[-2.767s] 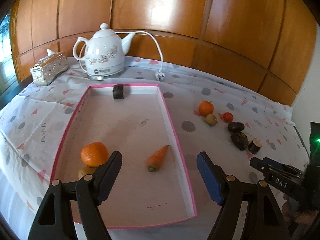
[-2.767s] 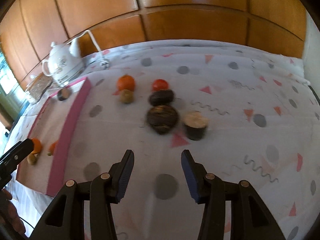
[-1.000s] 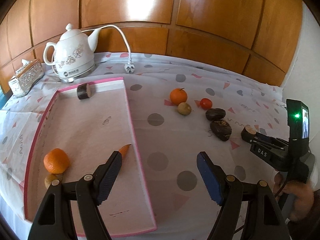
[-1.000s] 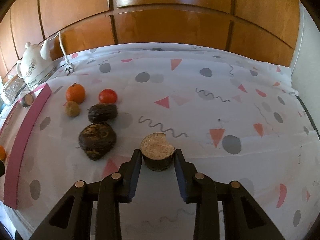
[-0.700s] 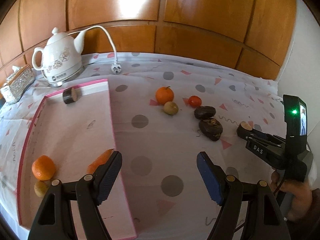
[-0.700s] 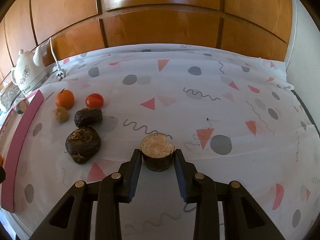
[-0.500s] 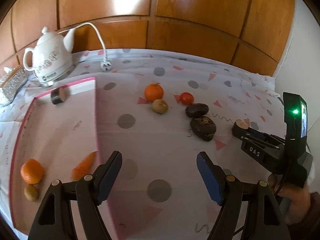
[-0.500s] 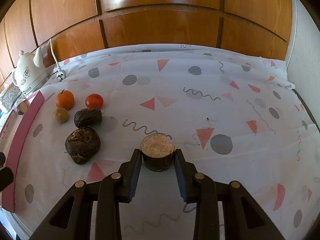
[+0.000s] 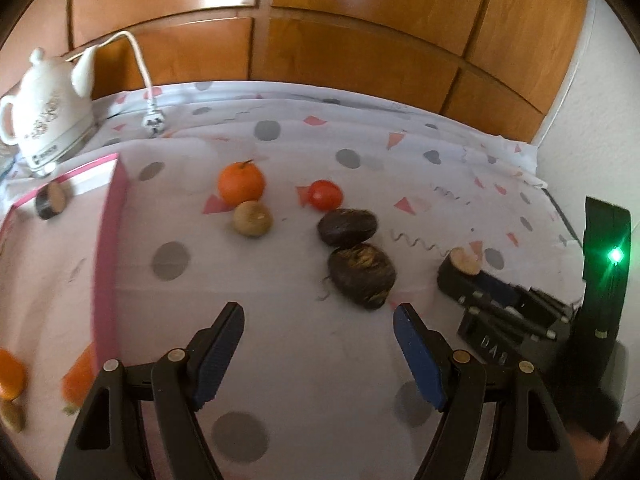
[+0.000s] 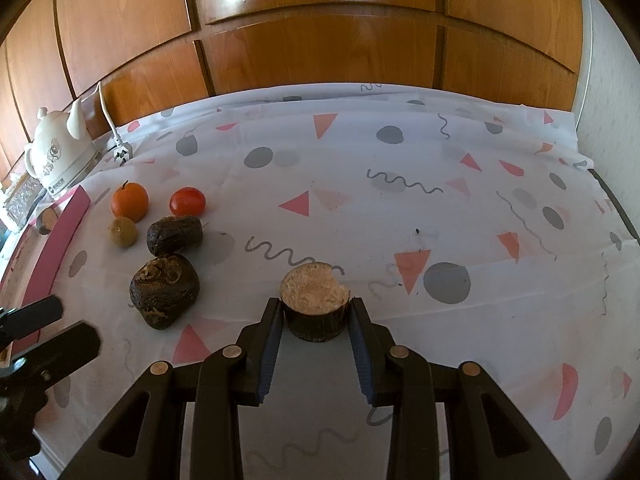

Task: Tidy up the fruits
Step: 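Grasp the large dark round taro with the left tool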

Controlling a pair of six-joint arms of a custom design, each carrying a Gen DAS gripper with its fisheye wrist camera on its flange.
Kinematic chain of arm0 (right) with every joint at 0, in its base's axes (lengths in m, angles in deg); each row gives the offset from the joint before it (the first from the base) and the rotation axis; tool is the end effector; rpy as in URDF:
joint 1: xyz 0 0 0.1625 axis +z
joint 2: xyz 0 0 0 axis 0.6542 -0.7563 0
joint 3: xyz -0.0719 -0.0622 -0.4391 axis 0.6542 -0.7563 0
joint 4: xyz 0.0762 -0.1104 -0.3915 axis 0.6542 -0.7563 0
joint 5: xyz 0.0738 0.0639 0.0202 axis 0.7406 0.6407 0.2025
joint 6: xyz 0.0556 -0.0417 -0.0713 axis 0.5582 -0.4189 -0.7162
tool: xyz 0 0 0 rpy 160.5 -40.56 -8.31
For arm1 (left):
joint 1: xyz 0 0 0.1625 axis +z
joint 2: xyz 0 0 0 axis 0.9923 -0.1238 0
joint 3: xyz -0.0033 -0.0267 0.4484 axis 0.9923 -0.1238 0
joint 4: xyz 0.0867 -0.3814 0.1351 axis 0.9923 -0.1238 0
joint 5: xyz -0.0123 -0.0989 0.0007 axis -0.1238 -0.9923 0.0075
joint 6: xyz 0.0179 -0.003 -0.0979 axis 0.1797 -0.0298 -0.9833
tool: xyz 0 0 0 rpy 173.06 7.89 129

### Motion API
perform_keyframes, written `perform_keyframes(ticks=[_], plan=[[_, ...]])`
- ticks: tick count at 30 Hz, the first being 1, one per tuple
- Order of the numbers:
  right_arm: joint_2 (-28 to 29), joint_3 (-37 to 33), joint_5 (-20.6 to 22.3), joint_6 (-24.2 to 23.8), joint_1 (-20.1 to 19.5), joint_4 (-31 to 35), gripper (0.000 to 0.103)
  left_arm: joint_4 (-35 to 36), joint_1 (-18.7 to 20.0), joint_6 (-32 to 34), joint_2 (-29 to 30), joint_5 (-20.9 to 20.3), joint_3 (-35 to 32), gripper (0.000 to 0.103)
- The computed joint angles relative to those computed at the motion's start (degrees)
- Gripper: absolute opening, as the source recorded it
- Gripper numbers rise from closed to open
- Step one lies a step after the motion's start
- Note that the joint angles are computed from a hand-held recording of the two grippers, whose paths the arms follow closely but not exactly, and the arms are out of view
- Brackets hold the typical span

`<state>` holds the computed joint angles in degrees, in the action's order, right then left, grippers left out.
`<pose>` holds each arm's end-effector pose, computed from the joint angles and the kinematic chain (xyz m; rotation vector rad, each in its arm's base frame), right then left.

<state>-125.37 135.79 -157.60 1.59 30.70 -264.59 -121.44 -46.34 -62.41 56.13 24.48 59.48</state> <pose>-0.0255 -0.3871 0.1519 0.1052 -2.1673 0.9794 -0.2547 -0.4258 -0.0702 0.7410 2.5407 -0.6091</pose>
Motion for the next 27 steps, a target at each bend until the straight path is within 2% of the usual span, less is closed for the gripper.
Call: perform_keyframes(ticks=[4, 16, 21, 23, 26, 27], plan=[[-0.06, 0.09, 0.54, 0.03, -0.29, 0.01, 0.033, 0.15, 0.37, 1.36, 1.64, -0.85, -2.2, 0.078], [-0.94, 0.77, 3.13, 1.19, -1.57, 0.85, 0.034, 4.41, 2.5, 1.39, 4.95, 0.03, -8.47, 0.077], [-1.28, 0.94, 2.73, 1.55, -1.32, 1.12, 0.033, 4.49, 2.96, 2.85, 6.1, -0.42, -10.2, 0.077], [-0.91, 0.62, 0.76, 1.4, -0.82, 0.16, 0.033, 4.46, 2.78, 3.69, 6.64, 0.27, -10.62, 0.077], [-1.33, 0.71, 1.23, 1.2, -1.16, 0.81, 0.034, 3.59, 2.46, 4.17, 7.39, 1.43, -10.88, 0.071], [-1.16, 0.64, 1.04, 1.05, -1.08, 0.63, 0.034, 3.25, 2.4, 4.53, 7.55, 1.55, -10.88, 0.066]])
